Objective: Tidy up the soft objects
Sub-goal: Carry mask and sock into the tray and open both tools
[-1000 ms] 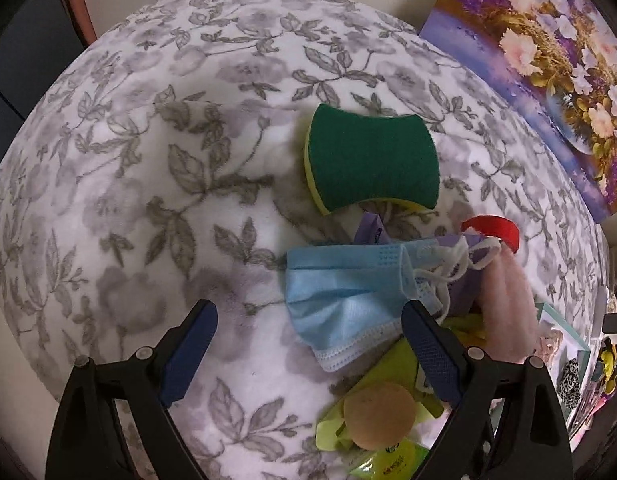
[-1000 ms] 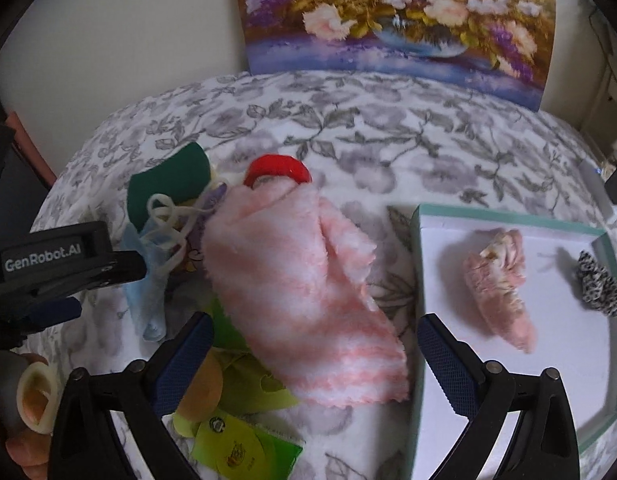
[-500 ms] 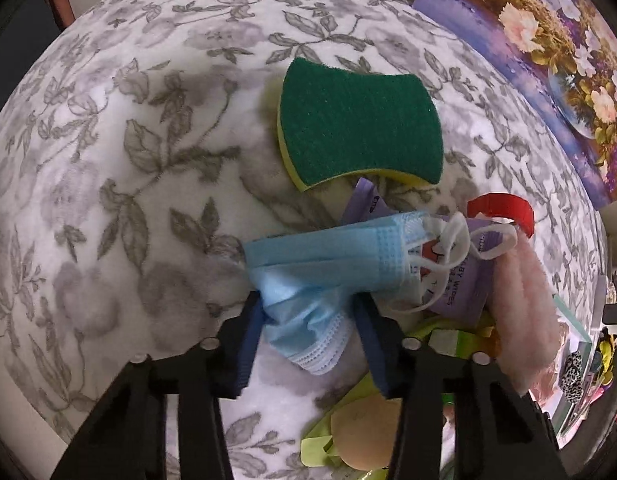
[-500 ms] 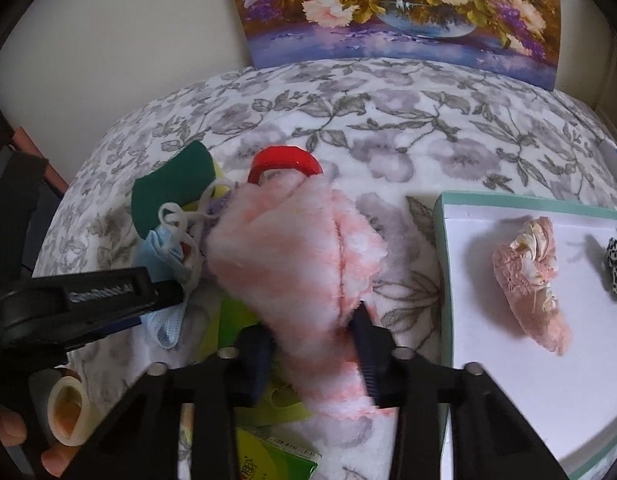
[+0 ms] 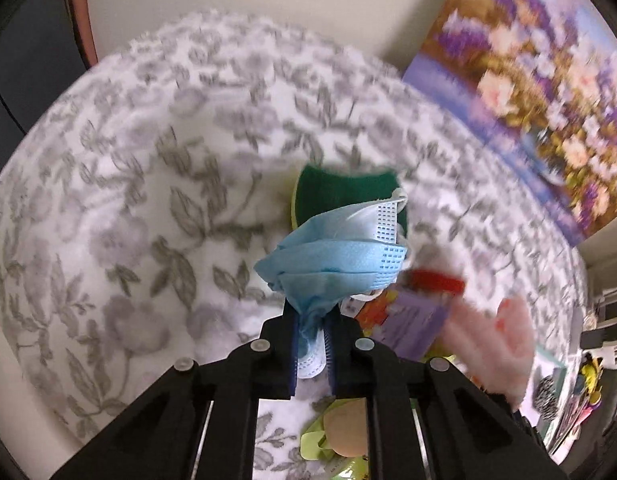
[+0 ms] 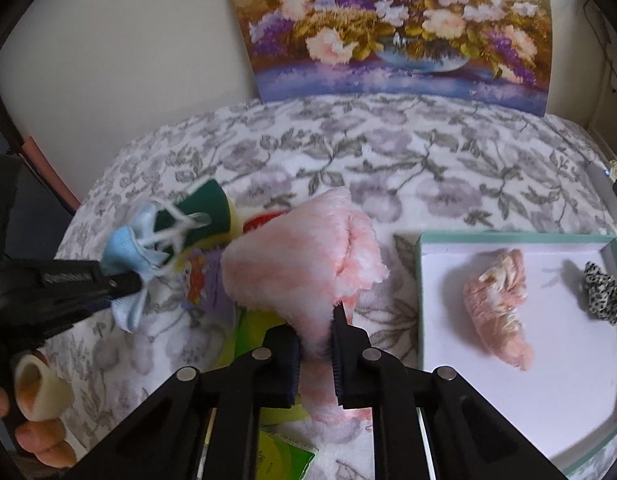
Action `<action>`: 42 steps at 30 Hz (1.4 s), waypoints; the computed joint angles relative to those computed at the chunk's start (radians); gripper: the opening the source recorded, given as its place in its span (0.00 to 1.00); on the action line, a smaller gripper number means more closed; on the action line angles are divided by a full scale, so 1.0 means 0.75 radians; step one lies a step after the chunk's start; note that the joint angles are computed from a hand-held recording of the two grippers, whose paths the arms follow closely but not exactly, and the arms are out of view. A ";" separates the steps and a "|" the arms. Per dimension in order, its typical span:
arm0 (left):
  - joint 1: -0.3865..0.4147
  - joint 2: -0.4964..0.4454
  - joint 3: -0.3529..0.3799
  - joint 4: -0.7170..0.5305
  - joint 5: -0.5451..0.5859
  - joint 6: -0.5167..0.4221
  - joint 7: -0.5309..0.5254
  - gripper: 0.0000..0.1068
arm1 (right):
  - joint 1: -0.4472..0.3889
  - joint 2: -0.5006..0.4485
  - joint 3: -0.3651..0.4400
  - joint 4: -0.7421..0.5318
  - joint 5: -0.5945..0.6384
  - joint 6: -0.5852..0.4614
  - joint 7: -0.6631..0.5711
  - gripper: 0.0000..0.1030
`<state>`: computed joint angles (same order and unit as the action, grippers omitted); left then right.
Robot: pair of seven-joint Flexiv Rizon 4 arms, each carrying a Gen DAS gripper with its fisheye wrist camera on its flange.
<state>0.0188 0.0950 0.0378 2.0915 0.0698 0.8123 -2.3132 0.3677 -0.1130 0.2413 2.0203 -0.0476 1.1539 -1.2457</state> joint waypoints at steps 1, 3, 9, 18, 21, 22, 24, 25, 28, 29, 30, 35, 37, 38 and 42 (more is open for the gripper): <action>0.002 0.014 0.001 -0.003 0.014 0.002 -0.010 0.11 | 0.000 0.007 -0.001 0.001 -0.004 0.005 0.004 0.13; 0.006 0.042 -0.003 -0.009 0.041 -0.003 -0.032 0.11 | -0.002 0.026 -0.003 0.006 -0.010 0.018 0.009 0.13; 0.019 0.125 -0.012 -0.001 0.074 -0.018 -0.067 0.11 | -0.011 0.080 -0.006 0.014 -0.003 0.071 0.006 0.13; 0.025 0.159 -0.037 -0.013 0.072 -0.061 -0.087 0.11 | -0.020 0.130 -0.016 0.028 0.001 0.096 -0.002 0.13; 0.021 0.158 -0.044 -0.018 0.070 -0.070 -0.096 0.11 | -0.025 0.136 -0.020 0.025 0.029 0.083 -0.017 0.13; 0.019 0.157 -0.047 -0.022 0.072 -0.072 -0.098 0.11 | -0.026 0.138 -0.020 0.026 0.032 0.082 -0.020 0.13; 0.014 0.153 -0.053 -0.030 0.076 -0.075 -0.101 0.11 | -0.029 0.143 -0.022 0.027 0.038 0.079 -0.027 0.13; 0.011 0.150 -0.057 -0.036 0.076 -0.077 -0.104 0.11 | -0.032 0.146 -0.024 0.028 0.038 0.079 -0.026 0.13; -0.001 0.143 -0.064 -0.049 0.075 -0.077 -0.105 0.11 | -0.042 0.158 -0.031 0.026 0.064 0.073 -0.038 0.13; -0.005 0.140 -0.066 -0.054 0.075 -0.079 -0.104 0.11 | -0.046 0.161 -0.035 0.024 0.075 0.068 -0.041 0.13; -0.009 0.136 -0.069 -0.059 0.077 -0.080 -0.106 0.11 | -0.050 0.164 -0.038 0.021 0.090 0.063 -0.048 0.13; -0.038 0.105 -0.088 -0.098 0.084 -0.100 -0.108 0.11 | -0.081 0.183 -0.060 0.019 0.077 0.029 -0.031 0.13; -0.051 0.091 -0.094 -0.112 0.085 -0.105 -0.109 0.11 | -0.093 0.187 -0.070 0.010 0.086 0.007 -0.024 0.13; -0.058 0.084 -0.097 -0.119 0.086 -0.108 -0.111 0.11 | -0.102 0.190 -0.076 0.005 0.088 -0.006 -0.018 0.13; -0.087 0.053 -0.108 -0.154 0.095 -0.120 -0.119 0.11 | -0.135 0.197 -0.094 0.002 0.067 -0.044 0.016 0.13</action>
